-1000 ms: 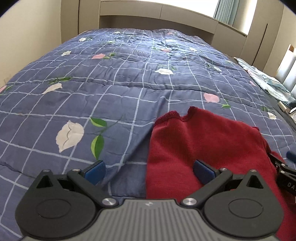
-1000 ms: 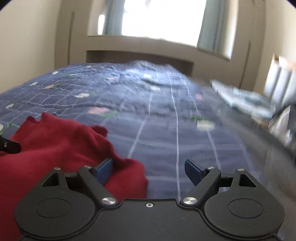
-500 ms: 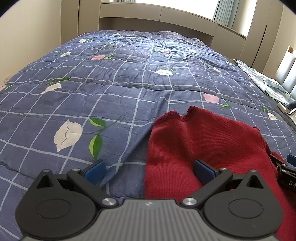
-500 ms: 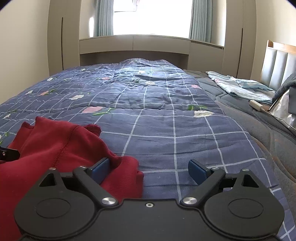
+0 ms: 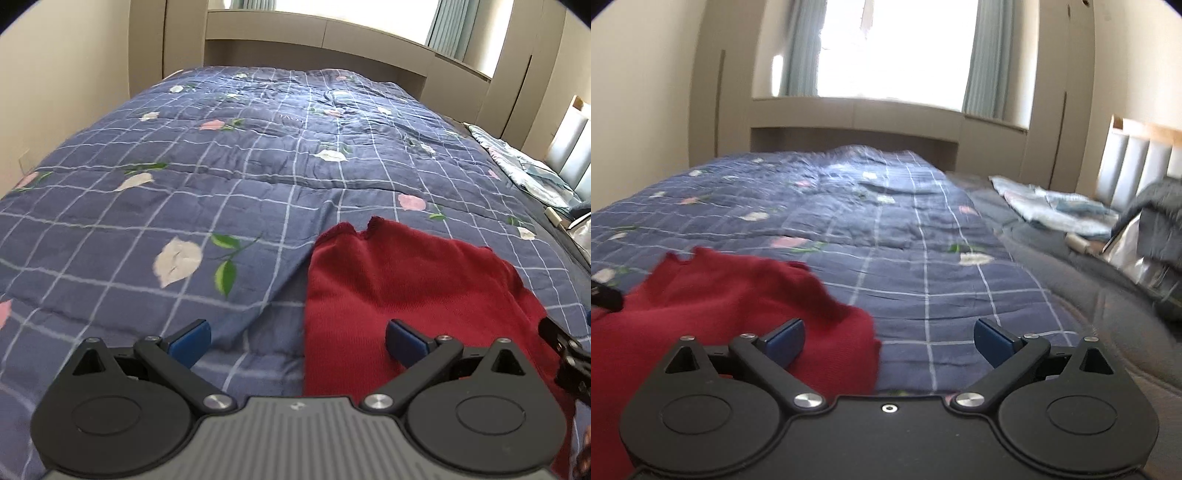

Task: Fold small clothes

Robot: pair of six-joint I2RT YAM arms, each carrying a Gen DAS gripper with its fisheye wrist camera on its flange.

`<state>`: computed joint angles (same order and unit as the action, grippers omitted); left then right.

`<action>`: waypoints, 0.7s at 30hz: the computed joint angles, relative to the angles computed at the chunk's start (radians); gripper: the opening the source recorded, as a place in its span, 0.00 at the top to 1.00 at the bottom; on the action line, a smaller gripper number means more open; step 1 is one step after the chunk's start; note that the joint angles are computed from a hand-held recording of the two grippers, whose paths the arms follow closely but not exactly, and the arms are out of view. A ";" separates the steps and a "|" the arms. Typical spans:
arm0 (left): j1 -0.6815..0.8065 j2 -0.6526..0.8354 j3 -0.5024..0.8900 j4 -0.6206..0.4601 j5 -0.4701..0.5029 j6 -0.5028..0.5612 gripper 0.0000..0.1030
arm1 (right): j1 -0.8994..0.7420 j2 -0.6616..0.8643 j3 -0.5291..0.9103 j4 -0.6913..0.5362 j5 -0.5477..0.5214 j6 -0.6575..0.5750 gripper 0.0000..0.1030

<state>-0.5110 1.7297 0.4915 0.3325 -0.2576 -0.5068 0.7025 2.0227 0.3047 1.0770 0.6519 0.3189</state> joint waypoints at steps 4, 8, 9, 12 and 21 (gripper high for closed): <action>-0.035 -0.127 -0.080 -0.062 -0.004 -0.036 0.00 | 0.192 -0.177 -0.095 -0.121 0.116 0.124 0.01; -0.090 -0.244 -0.167 -0.105 -0.035 -0.075 0.00 | 0.386 -0.332 -0.102 -0.404 0.187 0.324 0.01; -0.105 -0.270 -0.189 -0.114 -0.045 -0.089 0.00 | 0.436 -0.351 -0.089 -0.491 0.209 0.391 0.01; -0.149 -0.336 -0.246 -0.140 -0.064 -0.129 0.01 | 0.553 -0.365 -0.053 -0.682 0.236 0.578 0.01; -0.205 -0.386 -0.329 -0.160 -0.068 -0.216 0.01 | 0.611 -0.263 -0.049 -0.774 0.165 0.932 0.01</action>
<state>-0.7164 1.3438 0.1620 0.1726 -0.3253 -0.7232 1.3133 1.7595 0.2558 0.3029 0.8171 1.2509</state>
